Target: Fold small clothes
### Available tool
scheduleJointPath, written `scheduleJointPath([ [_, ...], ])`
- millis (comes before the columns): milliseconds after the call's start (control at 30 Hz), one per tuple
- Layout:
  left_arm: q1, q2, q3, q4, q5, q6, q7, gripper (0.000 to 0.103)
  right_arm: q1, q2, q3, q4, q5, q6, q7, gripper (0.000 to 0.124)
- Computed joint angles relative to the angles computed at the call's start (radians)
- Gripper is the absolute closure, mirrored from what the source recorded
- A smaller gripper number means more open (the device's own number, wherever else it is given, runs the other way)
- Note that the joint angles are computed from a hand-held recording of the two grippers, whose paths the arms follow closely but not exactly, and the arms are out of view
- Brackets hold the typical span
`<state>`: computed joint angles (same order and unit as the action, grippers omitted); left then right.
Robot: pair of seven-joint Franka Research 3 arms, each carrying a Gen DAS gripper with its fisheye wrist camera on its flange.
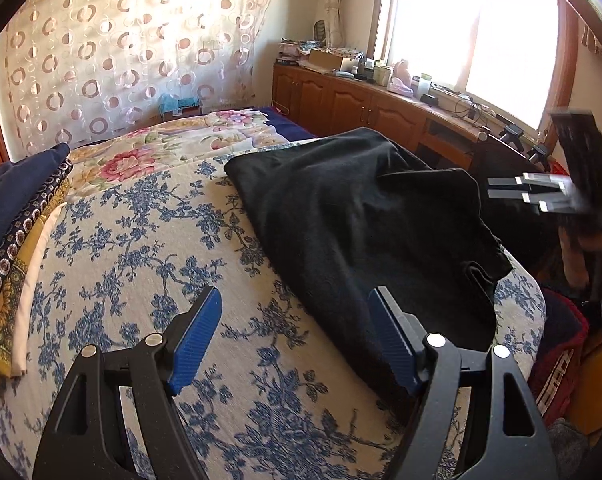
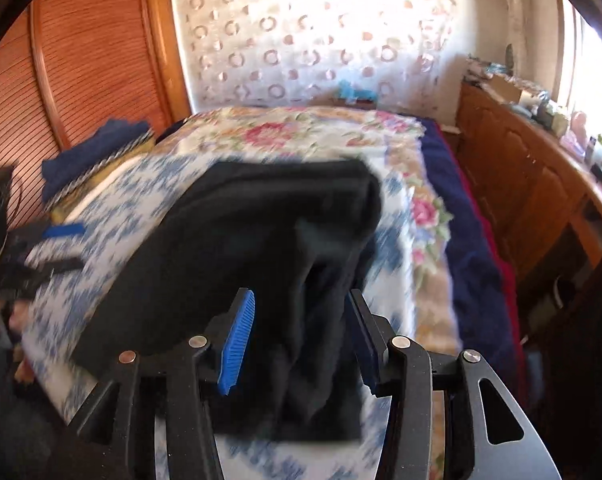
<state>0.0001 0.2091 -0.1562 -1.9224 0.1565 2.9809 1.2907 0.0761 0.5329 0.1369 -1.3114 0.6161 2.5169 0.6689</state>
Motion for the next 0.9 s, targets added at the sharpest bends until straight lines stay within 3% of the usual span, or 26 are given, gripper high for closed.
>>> scheduleJointPath([
  [100, -0.026, -0.004, 0.024, -0.009, 0.045, -0.001, -0.050, 0.026, -0.027, -0.050, 0.018, -0.096, 0.051, 0.008, -0.057, 0.075],
  [300, -0.015, 0.006, 0.001, -0.012, 0.029, -0.002, -0.046, 0.026, -0.045, -0.104, 0.006, -0.199, 0.116, -0.005, -0.109, 0.075],
  [367, -0.013, 0.013, -0.008, -0.008, 0.019, -0.005, -0.033, 0.026, -0.034, -0.110, -0.005, -0.214, 0.114, -0.005, -0.099, 0.084],
  [500, -0.019, 0.027, -0.016, 0.002, 0.014, -0.018, -0.017, 0.026, -0.034, -0.091, -0.011, -0.183, 0.118, -0.044, -0.098, 0.118],
  [600, -0.021, 0.032, -0.021, 0.005, 0.006, -0.021, -0.010, 0.026, -0.052, -0.119, -0.001, -0.209, 0.160, -0.033, -0.156, 0.119],
  [733, -0.015, 0.034, -0.037, 0.004, -0.019, -0.023, 0.017, 0.026, -0.066, -0.200, -0.010, -0.313, 0.239, 0.046, -0.241, 0.119],
  [900, -0.020, 0.031, -0.046, -0.004, -0.038, -0.021, 0.038, 0.026, -0.065, -0.199, -0.055, -0.320, 0.216, 0.053, -0.198, 0.119],
])
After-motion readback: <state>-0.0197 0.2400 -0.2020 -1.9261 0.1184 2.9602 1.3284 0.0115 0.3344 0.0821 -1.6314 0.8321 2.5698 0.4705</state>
